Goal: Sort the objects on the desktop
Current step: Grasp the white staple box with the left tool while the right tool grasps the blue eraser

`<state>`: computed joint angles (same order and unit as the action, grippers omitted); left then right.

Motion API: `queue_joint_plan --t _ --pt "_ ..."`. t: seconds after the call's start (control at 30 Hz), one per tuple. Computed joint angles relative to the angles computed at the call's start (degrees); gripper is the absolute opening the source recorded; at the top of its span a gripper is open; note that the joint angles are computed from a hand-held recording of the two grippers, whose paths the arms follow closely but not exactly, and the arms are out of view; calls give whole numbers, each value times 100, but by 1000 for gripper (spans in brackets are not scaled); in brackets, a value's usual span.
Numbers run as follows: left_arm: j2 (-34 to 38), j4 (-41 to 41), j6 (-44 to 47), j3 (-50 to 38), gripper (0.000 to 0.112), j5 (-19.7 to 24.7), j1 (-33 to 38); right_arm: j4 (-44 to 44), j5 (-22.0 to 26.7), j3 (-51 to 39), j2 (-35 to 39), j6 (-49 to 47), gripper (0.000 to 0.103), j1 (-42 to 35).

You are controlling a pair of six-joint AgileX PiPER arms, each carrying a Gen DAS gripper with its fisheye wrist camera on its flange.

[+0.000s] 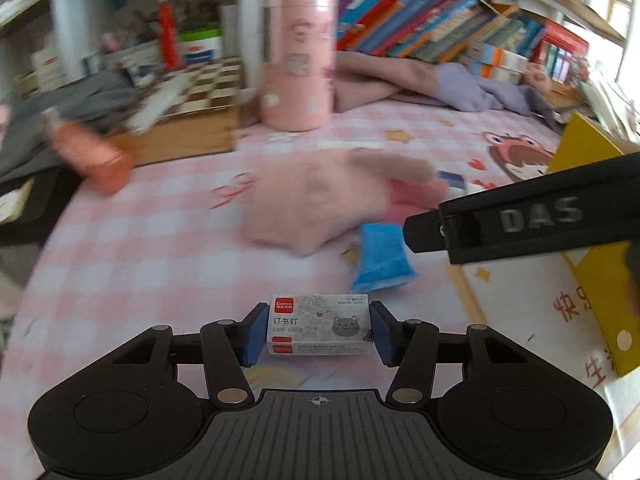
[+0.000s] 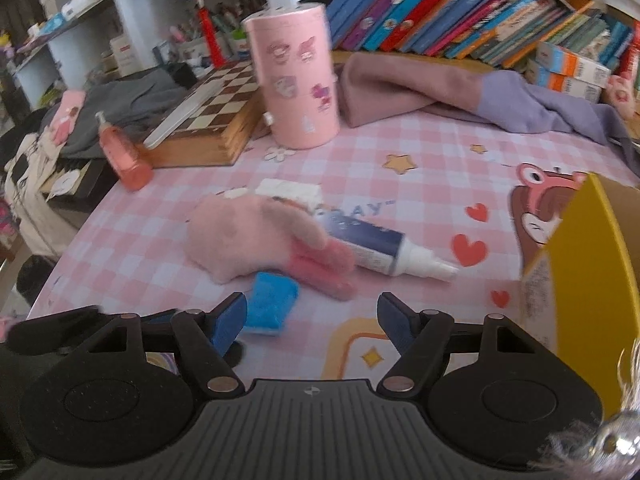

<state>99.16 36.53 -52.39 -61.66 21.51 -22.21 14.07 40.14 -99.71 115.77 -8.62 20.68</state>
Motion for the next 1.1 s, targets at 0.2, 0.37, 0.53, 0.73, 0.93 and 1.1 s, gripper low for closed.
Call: queue_joint_plan --t 0.2,0.37,0.53,0.73,0.93,1.1 --pt "-769 25 -626 583 53 538 89 118 231 -493 496 -188 71 189" --pt "-980 65 -914 661 53 854 122 52 225 -704 757 -180 71 342" --pt "-1078 -100 -813 640 53 844 175 -198 87 -688 859 -6 61 441" --pt "-1273 -123 -709 720 53 791 228 -182 -168 -506 786 -151 34 461" --pt "-1506 -69 -656 784 53 634 264 -223 -502 -4 357 -90 27 483" --pt "-1789 -28 -481 894 53 426 220 -255 -966 778 -302 57 26 481"
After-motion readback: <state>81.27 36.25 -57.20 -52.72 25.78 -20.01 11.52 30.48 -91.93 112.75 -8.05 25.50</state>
